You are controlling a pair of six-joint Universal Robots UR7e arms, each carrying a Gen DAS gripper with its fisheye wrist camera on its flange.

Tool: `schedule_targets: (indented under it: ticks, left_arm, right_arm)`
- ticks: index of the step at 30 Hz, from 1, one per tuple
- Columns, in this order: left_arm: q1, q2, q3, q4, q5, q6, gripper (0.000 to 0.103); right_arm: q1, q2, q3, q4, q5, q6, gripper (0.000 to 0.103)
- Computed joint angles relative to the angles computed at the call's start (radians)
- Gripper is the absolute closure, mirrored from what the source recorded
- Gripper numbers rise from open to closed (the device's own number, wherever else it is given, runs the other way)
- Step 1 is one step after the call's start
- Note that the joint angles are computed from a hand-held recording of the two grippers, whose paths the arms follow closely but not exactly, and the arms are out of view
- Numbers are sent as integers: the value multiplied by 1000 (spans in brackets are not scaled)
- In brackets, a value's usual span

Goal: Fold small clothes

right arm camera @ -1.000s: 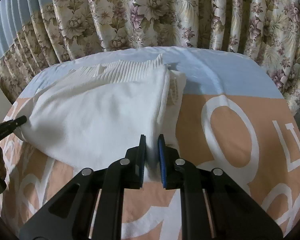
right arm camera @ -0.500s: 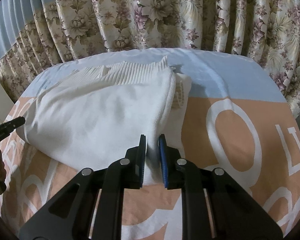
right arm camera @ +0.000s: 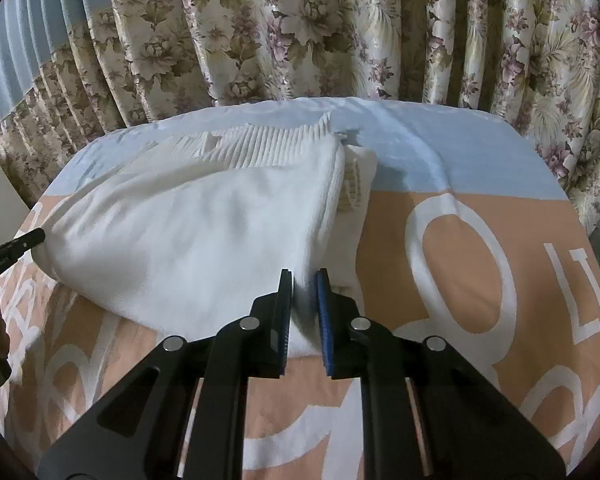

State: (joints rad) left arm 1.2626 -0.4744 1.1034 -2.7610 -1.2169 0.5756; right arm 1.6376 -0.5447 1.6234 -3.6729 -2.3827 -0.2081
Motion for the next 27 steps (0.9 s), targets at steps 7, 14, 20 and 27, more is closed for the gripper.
schedule_targets:
  ticks: [7, 14, 20, 27]
  left_arm:
    - [5, -64, 109, -92, -39, 6, 97]
    - [27, -122, 226, -140, -29, -16, 97]
    - [42, -145, 272, -125, 23, -62, 97]
    - [24, -158, 260, -229, 58, 19, 97]
  right_arm:
    - [-1, -24, 54, -22, 22, 23, 94]
    - [-1, -24, 109, -29, 12, 37, 94]
    - [-12, -24, 146, -12, 1, 69, 92]
    - [23, -32, 141, -82, -83, 11, 53]
